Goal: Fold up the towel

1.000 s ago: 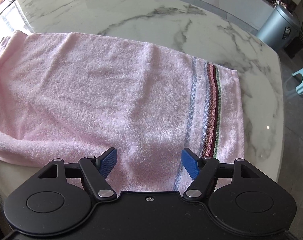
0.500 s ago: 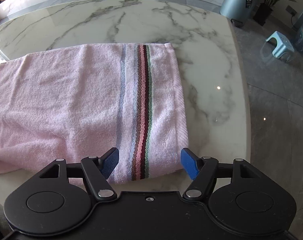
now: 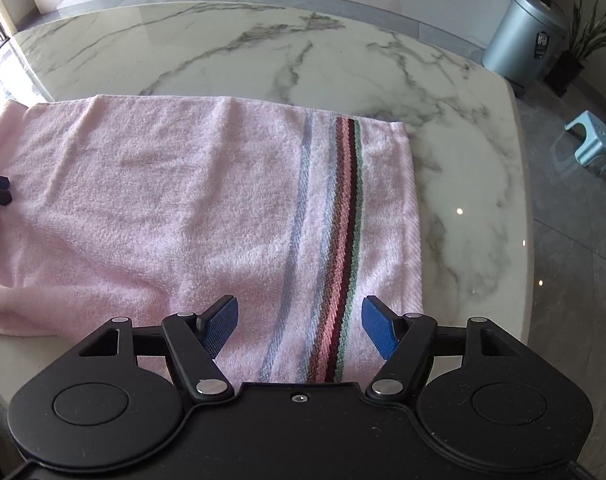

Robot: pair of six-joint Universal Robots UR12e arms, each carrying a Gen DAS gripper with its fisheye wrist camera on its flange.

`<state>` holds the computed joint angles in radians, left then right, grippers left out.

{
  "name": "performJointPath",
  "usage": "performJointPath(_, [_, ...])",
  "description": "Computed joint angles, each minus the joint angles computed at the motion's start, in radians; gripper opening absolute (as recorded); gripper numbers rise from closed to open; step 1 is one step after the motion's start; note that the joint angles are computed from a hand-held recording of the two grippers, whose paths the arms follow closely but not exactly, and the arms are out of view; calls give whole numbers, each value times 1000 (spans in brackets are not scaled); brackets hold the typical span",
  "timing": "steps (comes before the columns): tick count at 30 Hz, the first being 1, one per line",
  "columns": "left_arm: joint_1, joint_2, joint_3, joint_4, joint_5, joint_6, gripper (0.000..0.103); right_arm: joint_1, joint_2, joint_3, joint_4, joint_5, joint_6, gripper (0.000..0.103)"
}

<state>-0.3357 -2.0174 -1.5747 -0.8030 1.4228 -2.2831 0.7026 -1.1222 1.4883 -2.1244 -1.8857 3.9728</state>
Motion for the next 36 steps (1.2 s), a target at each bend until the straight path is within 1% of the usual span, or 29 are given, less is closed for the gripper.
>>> performJointPath(2, [2,-4,2,5,-4,0,12,-5,19,-21,6,-4,-16,67])
performJointPath(6, [4,-13,6,29,-9,4,12,-29,41,-32,-9,28,-3,67])
performJointPath(12, [2,-40,31,65,-2,-1,12,-46,69,-69,22,54,-27,67])
performJointPath(17, [0,-71,64,95,-5,-40,12,-72,76,-81,32,92,9,70])
performJointPath(19, [-2,-82,75,112,-3,-55,12,-79,78,-82,32,94,25,74])
performJointPath(21, [-5,-90,85,122,2,-63,12,-85,81,-86,37,95,40,86])
performJointPath(23, [-9,-99,97,127,6,-73,12,-92,82,-83,36,98,61,93])
performJointPath(24, [-10,-103,103,128,7,-78,12,-93,83,-82,33,97,61,93])
performJointPath(28, [-11,-113,115,136,8,-96,12,-95,86,-85,34,88,57,93])
performJointPath(34, [-11,-113,111,150,8,-98,12,-90,95,-115,76,61,28,90])
performJointPath(36, [-8,-112,107,158,2,-97,12,-90,85,-107,49,62,36,90])
